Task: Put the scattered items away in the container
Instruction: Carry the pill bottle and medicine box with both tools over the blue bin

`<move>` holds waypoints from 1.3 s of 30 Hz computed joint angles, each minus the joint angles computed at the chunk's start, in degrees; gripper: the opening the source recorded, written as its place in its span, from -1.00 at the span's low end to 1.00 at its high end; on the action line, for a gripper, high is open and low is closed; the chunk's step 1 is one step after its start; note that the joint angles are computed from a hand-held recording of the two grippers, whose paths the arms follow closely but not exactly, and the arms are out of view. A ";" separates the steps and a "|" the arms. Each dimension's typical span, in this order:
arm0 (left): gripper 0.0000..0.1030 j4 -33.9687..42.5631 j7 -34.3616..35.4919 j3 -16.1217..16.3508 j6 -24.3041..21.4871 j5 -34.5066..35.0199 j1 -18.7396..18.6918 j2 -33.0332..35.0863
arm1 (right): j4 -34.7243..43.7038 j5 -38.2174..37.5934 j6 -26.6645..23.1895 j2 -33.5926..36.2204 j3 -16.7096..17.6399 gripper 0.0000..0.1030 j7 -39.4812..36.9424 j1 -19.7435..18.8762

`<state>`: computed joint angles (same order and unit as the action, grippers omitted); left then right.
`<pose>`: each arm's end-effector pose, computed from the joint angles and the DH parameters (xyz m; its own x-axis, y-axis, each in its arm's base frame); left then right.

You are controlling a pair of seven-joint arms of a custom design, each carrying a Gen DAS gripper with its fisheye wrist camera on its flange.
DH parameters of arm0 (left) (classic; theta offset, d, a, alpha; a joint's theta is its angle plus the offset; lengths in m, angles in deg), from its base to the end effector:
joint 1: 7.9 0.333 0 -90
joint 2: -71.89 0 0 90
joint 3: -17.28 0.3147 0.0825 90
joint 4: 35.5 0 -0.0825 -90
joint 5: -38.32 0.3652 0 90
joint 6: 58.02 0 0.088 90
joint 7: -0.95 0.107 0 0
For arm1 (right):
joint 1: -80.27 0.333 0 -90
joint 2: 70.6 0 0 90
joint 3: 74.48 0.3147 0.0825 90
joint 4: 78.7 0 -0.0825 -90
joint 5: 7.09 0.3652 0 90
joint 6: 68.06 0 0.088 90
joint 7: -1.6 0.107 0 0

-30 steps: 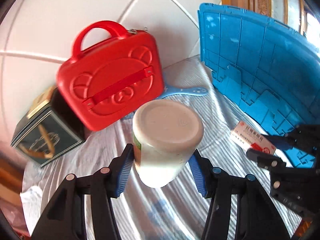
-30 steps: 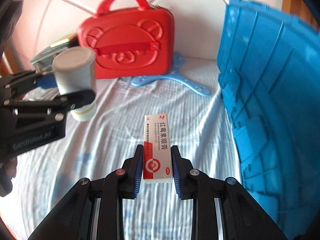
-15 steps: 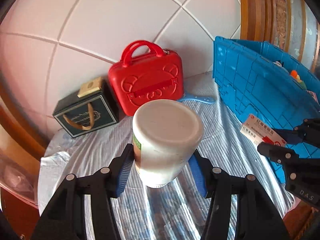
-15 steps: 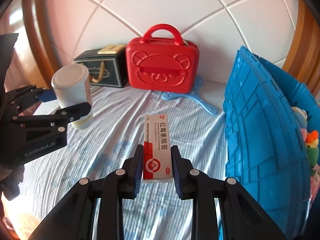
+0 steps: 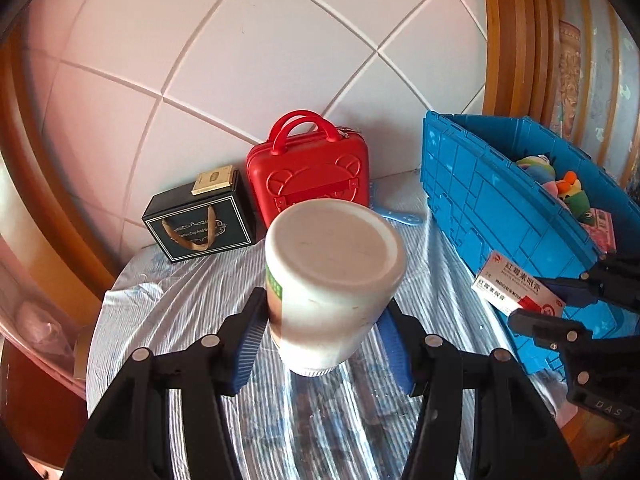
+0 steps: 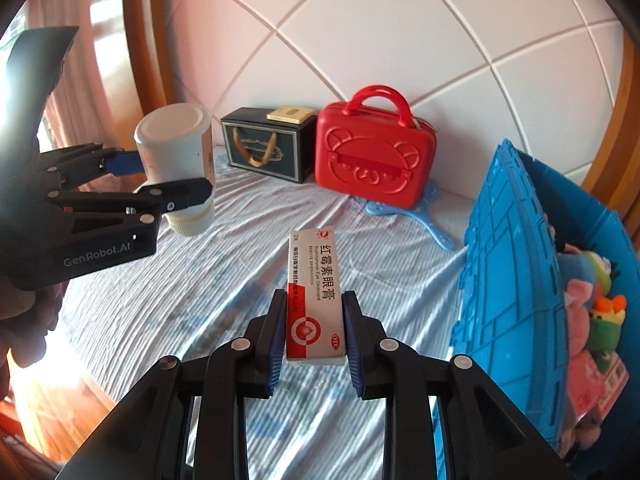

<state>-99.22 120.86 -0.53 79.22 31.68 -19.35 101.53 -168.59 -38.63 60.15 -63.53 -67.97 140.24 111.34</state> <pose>0.6684 -0.2926 0.6226 -0.7335 -0.6706 -0.1109 -0.4033 0.5607 -0.7232 0.5070 0.3646 0.6316 0.0221 -0.9997 0.0101 -0.7446 -0.0232 -0.6671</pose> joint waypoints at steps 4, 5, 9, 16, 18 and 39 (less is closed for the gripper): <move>0.04 -3.06 -1.86 0.70 1.91 0.89 -0.25 -2.52 | -1.51 0.29 1.22 -1.82 0.24 -0.50 -1.42 -0.48; 0.04 -3.44 -2.48 0.89 2.27 1.27 -0.41 -2.94 | -1.84 0.42 1.50 -2.19 0.34 -0.50 -1.82 -0.69; 0.04 -5.07 -4.60 1.22 4.80 2.40 -0.82 -4.37 | -3.20 1.08 2.37 -3.52 0.71 -0.50 -3.46 -1.63; 0.04 -5.05 -8.17 1.31 5.57 5.60 -2.91 -5.61 | -7.72 1.70 5.89 -7.84 1.55 -0.50 -4.64 -3.92; 0.04 -4.44 -9.03 1.26 5.31 6.56 -3.94 -5.62 | -9.29 1.68 6.82 -9.54 1.90 -0.50 -4.41 -4.88; 0.04 20.56 -10.40 -0.12 -6.79 12.67 -21.69 7.12 | -31.96 8.63 12.21 -33.87 5.06 -0.50 -7.61 -22.53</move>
<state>-78.66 110.46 -0.64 72.43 44.35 -41.04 108.65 -200.55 -30.00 72.36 -97.40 -62.92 132.64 88.81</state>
